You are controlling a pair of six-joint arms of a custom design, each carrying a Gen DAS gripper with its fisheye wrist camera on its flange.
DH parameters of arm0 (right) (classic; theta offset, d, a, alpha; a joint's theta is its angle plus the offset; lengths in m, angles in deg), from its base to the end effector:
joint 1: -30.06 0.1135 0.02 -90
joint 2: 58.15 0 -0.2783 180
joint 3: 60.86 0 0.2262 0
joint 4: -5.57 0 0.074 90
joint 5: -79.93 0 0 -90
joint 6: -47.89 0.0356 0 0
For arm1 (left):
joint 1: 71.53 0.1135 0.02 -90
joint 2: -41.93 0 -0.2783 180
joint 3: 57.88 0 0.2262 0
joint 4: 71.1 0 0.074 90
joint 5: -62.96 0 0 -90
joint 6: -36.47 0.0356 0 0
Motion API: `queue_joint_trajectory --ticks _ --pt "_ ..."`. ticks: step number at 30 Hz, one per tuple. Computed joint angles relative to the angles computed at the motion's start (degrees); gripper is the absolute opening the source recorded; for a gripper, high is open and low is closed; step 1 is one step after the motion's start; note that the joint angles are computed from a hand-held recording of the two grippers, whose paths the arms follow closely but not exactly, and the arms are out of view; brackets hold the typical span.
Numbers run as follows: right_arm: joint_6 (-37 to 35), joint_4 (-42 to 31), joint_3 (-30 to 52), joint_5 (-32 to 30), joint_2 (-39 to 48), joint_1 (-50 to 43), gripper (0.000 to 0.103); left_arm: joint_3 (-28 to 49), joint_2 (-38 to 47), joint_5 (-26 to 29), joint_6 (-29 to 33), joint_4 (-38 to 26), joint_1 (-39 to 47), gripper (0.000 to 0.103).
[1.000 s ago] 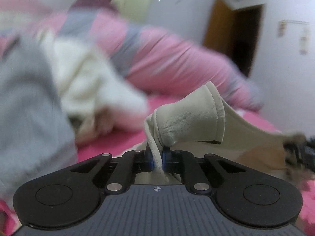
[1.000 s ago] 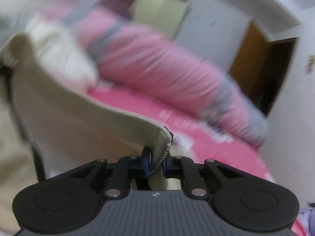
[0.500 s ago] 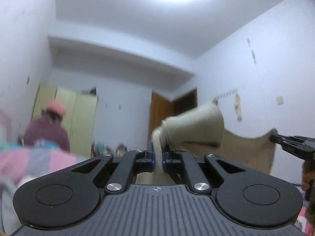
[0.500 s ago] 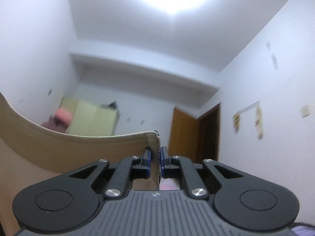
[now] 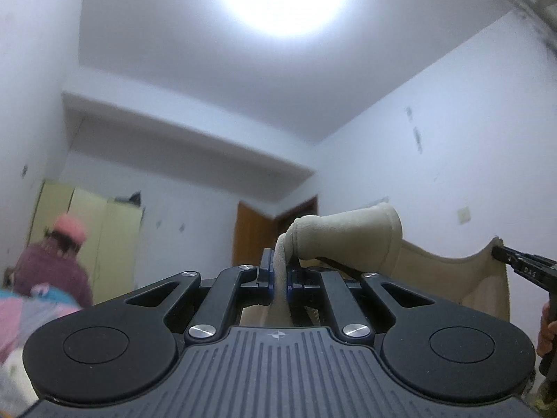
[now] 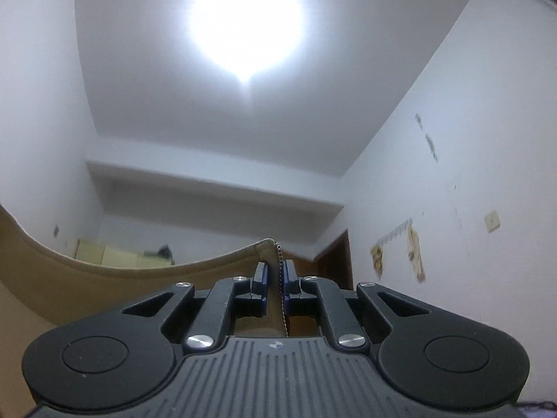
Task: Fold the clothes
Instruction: 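Lift the beige hoodie high with both grippers to shake it out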
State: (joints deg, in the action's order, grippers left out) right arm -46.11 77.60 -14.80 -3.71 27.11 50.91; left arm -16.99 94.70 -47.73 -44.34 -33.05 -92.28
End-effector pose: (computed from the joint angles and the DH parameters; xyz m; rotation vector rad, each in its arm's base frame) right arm 0.2483 0.0904 0.3072 -0.1154 0.9972 0.2137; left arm 0.1628 -0.0482 0.3358 -0.0273 1.1452 0.0219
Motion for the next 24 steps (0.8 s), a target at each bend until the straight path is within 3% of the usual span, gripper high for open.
queue_joint_trajectory --ticks 8,11,16,20,22,24 --pt "-0.86 -0.44 5.40 -2.55 -4.88 -3.28 0.008 12.09 4.56 7.85 2.91 -1.60 3.31 0.006" --pt "-2.56 -1.57 8.45 -1.94 -3.20 -3.23 0.008 17.05 9.72 10.27 1.74 -1.97 6.45 0.006" --pt "-4.44 0.29 14.62 1.89 6.75 -2.54 0.005 22.07 21.67 13.94 -4.22 -0.51 12.66 0.006" --pt "-6.15 -6.67 26.99 4.57 20.15 -0.97 0.005 26.26 34.87 15.69 -7.42 0.72 16.62 0.006" --pt "-6.15 -14.76 36.20 5.94 28.63 0.01 0.005 29.28 42.81 14.72 -9.13 -0.52 18.09 0.006" --pt "-2.15 -27.91 45.91 2.97 36.17 -0.87 0.005 34.77 51.80 13.47 -12.21 -5.24 20.10 0.006"
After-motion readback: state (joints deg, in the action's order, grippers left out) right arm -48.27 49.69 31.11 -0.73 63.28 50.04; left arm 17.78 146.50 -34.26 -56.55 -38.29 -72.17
